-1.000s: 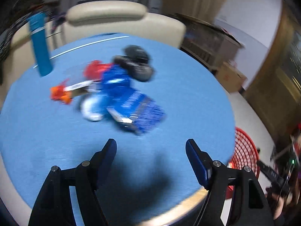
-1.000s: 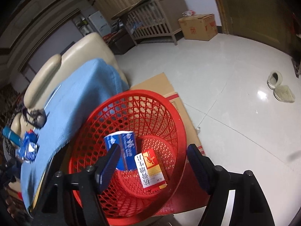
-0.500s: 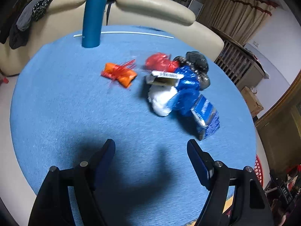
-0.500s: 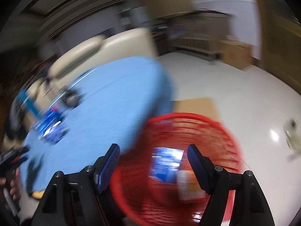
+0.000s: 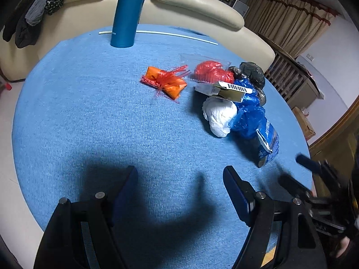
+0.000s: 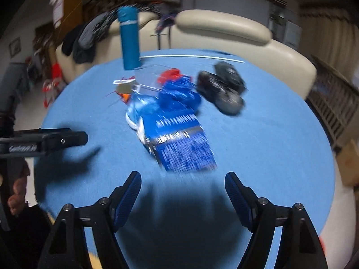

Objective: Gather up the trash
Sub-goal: 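Grasp the blue toothpaste-labelled box with the right gripper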

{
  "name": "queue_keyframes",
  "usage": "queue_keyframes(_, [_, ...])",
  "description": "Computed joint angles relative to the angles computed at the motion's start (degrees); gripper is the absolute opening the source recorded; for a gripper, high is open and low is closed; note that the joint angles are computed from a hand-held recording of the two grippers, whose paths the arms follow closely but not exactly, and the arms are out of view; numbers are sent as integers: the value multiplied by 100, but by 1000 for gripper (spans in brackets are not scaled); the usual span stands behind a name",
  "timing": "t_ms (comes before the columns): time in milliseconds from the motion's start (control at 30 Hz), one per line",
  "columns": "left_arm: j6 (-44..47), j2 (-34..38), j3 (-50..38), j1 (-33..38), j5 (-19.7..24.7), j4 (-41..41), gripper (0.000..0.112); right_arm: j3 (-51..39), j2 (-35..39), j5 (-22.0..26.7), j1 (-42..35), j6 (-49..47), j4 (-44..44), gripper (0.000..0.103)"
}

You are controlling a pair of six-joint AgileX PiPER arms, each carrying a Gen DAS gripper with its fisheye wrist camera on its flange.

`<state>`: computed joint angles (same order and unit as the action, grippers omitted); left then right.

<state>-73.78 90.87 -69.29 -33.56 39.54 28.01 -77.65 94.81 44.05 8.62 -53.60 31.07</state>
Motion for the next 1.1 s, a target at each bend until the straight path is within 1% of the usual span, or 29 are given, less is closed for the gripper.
queue_keyframes(33, [46,0,8,19,-23,-6,79,-154,111,-44,178,187,-188,80])
queue_keyframes(300, [386,91,-10,197,-276,-162,80,-1361,1043,-70,872,1085,-1516,80])
queue_keyframes(400, [462,124,-28,257,-354,-203,81,-1814,1425,122,910,1253,-1670,80])
queue_keyframes(500, [623,178,-75,342,-416,-331,81,-2280,1801,533,798,1240,-1308,80])
queue_keyframes(600, [785,291,-191,427,-421,-467,81,-2786,2228,1189,450,1249,-499,80])
queue_keyframes(633, [847,347,-259,454,-411,-516,81,-2738,2216,1164,330,1164,-201,77])
queue_keyframes(667, [946,428,-369,486,-393,-594,81,-2803,2259,1245,281,1189,-132,76])
queue_keyframes(767, [1249,678,-715,530,-342,-795,81,-2726,2202,1310,114,1101,139,76])
queue_keyframes(900, [1968,1246,-1496,561,-131,-1183,81,-2455,2029,1334,-237,973,574,76])
queue_keyframes(933, [2206,1416,-1726,576,-63,-1300,82,-2362,1978,1343,-339,932,675,76])
queue_keyframes(1000, [2354,1684,-2139,558,160,-1227,83,-2208,1894,1370,-498,893,794,76])
queue_keyframes(1033, [2534,1859,-2407,589,278,-1308,85,-2110,1844,1367,-559,886,844,76])
queue_keyframes(1100, [2748,2200,-2958,606,597,-1258,86,-1913,1741,1367,-689,838,916,76])
